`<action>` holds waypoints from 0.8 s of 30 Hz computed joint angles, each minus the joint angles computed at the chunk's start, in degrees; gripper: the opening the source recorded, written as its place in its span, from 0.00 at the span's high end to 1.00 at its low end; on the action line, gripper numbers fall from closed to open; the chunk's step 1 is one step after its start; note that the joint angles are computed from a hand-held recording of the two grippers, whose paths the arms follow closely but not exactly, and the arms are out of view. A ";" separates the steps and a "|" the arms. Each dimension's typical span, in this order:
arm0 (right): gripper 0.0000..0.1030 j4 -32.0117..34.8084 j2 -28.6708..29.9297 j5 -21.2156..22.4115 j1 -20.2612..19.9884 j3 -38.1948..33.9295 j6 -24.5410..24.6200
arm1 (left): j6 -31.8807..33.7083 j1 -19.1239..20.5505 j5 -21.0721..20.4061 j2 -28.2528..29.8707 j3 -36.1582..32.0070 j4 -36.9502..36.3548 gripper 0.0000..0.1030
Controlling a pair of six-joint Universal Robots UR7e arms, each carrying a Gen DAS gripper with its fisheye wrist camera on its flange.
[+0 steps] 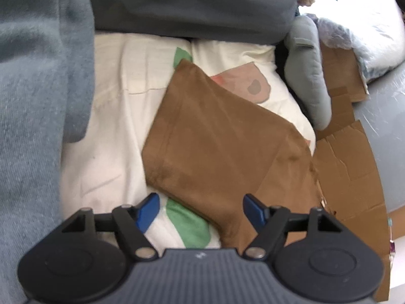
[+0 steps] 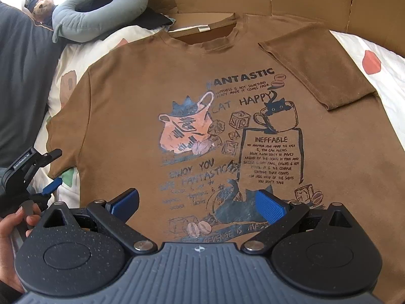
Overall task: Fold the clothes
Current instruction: 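Move both open grippers to the other side of the T-shirt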
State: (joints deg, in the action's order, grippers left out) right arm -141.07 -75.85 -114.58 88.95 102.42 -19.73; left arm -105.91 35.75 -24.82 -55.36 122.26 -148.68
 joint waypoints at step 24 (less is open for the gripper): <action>0.02 -0.62 1.23 2.34 0.66 0.48 -1.35 | -19.47 -2.26 11.84 -1.36 3.55 10.72 0.66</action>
